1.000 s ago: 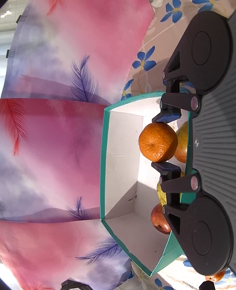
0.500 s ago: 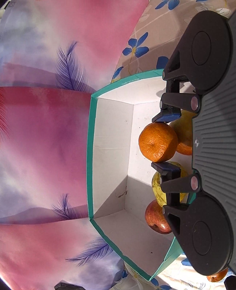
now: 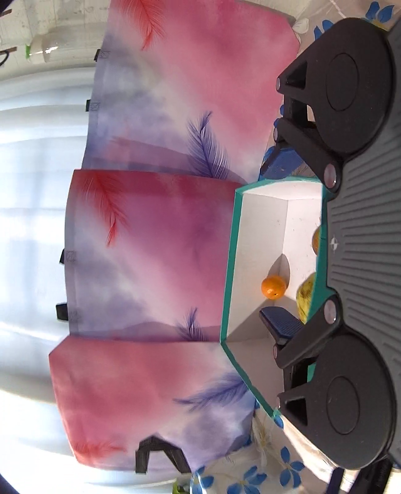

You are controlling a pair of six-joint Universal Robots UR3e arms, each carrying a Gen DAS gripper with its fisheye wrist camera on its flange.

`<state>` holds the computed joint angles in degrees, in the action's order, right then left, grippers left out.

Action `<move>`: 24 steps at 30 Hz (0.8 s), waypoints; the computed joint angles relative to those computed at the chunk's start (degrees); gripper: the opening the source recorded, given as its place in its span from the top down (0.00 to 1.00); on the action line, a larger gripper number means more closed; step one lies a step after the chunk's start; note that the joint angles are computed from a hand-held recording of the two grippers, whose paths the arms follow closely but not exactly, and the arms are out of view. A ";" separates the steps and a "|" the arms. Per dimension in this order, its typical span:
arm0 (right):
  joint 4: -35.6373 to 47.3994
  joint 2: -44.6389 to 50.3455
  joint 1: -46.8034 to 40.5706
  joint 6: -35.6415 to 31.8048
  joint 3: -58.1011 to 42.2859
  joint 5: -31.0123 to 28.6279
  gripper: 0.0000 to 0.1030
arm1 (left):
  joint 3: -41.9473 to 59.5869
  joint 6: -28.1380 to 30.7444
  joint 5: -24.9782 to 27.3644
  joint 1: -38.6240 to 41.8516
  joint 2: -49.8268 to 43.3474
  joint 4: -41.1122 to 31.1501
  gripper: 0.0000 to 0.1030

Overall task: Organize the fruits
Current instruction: 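Grasp a mandarin with the left tool while the right tool approaches a kiwi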

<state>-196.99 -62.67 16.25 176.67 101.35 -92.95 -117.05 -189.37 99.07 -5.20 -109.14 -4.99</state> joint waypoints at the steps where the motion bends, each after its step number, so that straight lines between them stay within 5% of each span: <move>1: -0.25 -1.81 -0.04 -0.82 3.02 1.31 0.08 | 0.00 0.47 -0.09 0.04 -0.53 0.62 0.05; 12: 6.14 -7.74 3.57 1.74 11.39 -4.07 0.08 | 1.76 2.51 -1.70 1.82 -4.41 0.55 0.17; 19: 8.93 -9.14 4.35 3.24 12.74 -6.38 0.08 | 2.74 3.49 -3.05 2.72 -5.44 -0.79 0.34; 24: 10.54 -9.01 5.63 3.40 12.17 -7.69 0.08 | 2.64 4.36 -3.62 3.02 -5.80 0.01 0.35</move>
<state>-186.45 -71.69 21.87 180.07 113.52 -100.64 -114.41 -185.00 95.44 -2.18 -114.94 -4.98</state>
